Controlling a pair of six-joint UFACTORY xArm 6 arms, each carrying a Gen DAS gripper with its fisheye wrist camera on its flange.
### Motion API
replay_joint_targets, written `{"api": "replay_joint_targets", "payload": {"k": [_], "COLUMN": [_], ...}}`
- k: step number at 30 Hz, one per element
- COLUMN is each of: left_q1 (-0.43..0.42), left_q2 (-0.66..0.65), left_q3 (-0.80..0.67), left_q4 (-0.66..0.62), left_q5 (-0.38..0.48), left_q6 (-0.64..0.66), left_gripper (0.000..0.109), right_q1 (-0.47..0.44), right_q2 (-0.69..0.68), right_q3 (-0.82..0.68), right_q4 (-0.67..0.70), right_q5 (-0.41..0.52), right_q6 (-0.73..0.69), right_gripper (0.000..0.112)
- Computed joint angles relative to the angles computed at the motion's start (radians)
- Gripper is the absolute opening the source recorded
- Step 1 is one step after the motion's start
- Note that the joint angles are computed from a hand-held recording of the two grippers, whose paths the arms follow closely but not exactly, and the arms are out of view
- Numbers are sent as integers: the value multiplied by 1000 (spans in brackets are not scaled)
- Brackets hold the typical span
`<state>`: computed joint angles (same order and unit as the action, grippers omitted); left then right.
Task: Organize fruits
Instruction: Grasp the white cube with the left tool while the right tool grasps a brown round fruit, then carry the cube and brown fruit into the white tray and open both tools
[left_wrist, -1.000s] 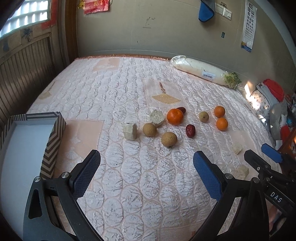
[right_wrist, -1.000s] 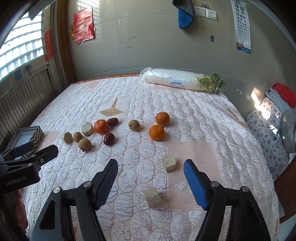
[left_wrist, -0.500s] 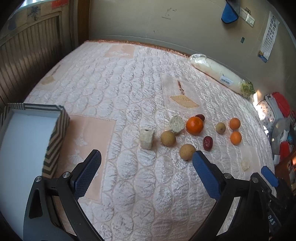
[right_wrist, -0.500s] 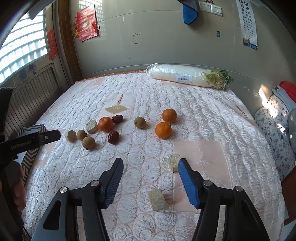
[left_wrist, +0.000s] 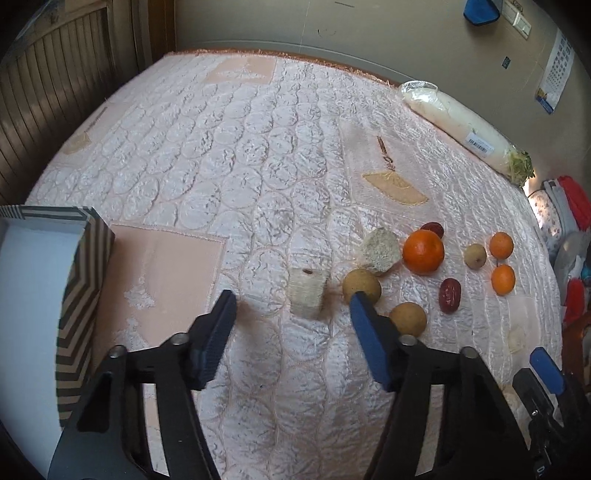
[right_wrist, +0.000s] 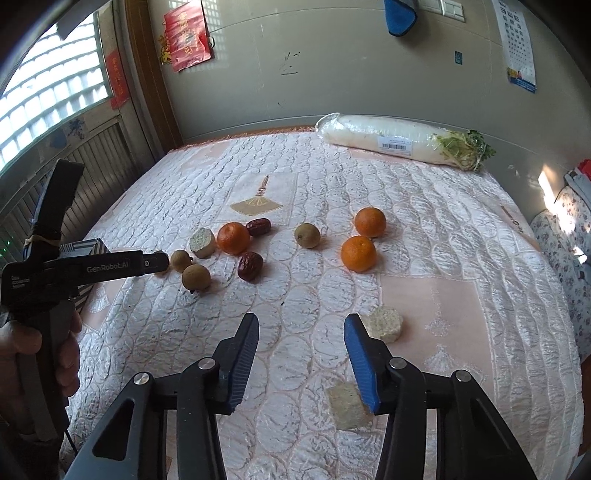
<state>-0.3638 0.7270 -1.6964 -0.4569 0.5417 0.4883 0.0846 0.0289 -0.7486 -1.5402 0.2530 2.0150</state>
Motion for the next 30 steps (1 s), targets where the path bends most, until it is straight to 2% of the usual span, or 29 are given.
{"api": "replay_joint_targets", "payload": {"k": [2, 3, 5, 6, 9, 12, 17, 25, 26, 27, 30], "left_q1": [-1, -3, -2, -2, -13, -12, -6, 1, 1, 0, 0], "left_q2": [8, 7, 8, 5, -20, -29, -42, -44, -45, -46, -49], "left_q3": [-7, 0, -11, -8, 40, 56, 81, 90, 91, 94, 104], "left_q4": [13, 26, -11, -22, 9, 5, 24, 61, 63, 67, 80], "left_q5": [-3, -20, 7, 9, -58, -70, -106, -125, -126, -129, -139], "left_q6": [-9, -15, 16, 24, 13, 19, -1, -39, -40, -42, -55], "left_gripper": [41, 37, 21, 19, 18, 17, 17, 17, 17, 17, 17], "right_q1": [-7, -11, -19, -20, -25, -20, -12, -7, -3, -1, 2], "right_q2": [17, 28, 59, 74, 132, 199, 299, 401, 409, 416, 415], "right_q3": [-17, -28, -57, -71, -131, -206, -314, -395, -399, -400, -402], "right_q4": [-11, -22, -28, -33, -69, -111, -83, 167, 209, 245, 236], "right_q5": [-21, -36, -65, -77, -130, -161, -191, -214, -210, -212, -202], "right_q6": [-1, 3, -4, -6, -6, 1, -68, -346, -393, -432, -426], "right_gripper": [41, 40, 39, 39, 38, 38, 38, 38, 29, 28, 28]}}
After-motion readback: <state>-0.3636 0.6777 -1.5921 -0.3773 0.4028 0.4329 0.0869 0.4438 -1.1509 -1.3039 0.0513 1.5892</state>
